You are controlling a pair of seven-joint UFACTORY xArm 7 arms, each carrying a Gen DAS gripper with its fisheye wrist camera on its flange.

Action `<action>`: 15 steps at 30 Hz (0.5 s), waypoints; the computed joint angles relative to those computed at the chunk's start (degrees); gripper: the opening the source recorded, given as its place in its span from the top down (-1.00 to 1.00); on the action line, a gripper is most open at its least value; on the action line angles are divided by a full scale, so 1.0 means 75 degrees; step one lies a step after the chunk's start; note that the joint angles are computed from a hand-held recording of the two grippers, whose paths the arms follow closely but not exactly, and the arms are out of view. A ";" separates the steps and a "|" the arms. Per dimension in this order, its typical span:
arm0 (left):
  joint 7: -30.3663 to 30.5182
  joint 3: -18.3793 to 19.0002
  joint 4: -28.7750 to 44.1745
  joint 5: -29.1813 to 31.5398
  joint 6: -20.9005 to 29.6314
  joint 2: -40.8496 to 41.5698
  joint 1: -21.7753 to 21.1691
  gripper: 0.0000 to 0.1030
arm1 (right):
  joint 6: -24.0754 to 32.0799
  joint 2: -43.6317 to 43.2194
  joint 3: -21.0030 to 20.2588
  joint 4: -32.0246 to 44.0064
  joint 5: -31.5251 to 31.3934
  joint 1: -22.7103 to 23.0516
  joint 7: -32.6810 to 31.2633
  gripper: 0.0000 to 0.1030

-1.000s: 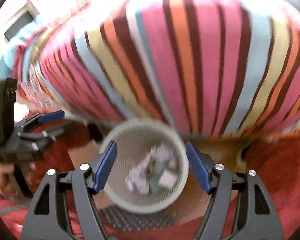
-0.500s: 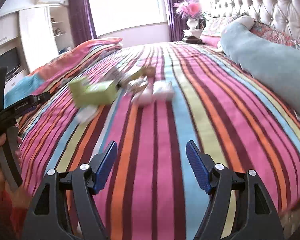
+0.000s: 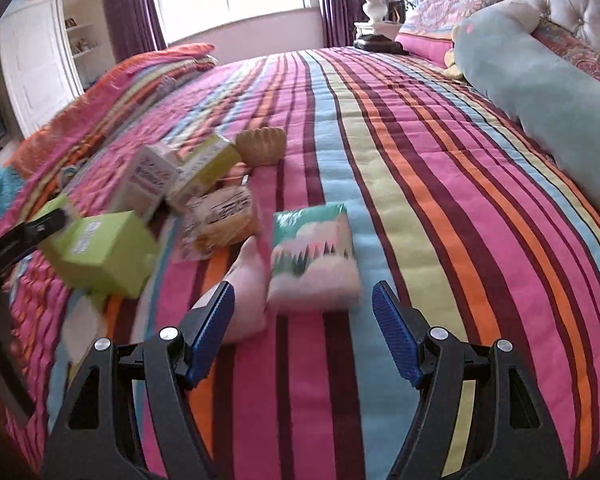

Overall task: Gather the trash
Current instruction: 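Grasp the green box with the left tool while the right tool grasps the teal tissue pack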

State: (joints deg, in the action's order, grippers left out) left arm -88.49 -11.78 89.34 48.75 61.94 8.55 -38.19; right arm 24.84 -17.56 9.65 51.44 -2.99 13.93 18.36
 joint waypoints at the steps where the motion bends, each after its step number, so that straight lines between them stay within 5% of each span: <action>1: 0.0039 0.0022 -0.0063 -0.0027 -0.0076 -0.0045 0.0043 -0.77 | -0.0054 0.0106 0.0092 0.0086 -0.0167 -0.0114 0.0179 -0.31; 12: 0.0381 0.0182 -0.0006 -0.0787 -0.0505 0.0220 0.0385 -0.77 | 0.0950 0.1495 0.0104 0.1474 -0.1244 -0.0148 0.0451 -0.31; 15: 0.0065 0.0262 -0.0463 -0.0970 -0.1128 0.0003 0.0533 -0.74 | 0.0907 0.1591 -0.0099 0.1507 -0.0775 -0.0039 0.0250 -0.29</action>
State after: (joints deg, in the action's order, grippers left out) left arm -88.00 -9.82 85.87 41.47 53.48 8.57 -34.20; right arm 31.64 -5.63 8.91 62.74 -8.80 13.64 20.23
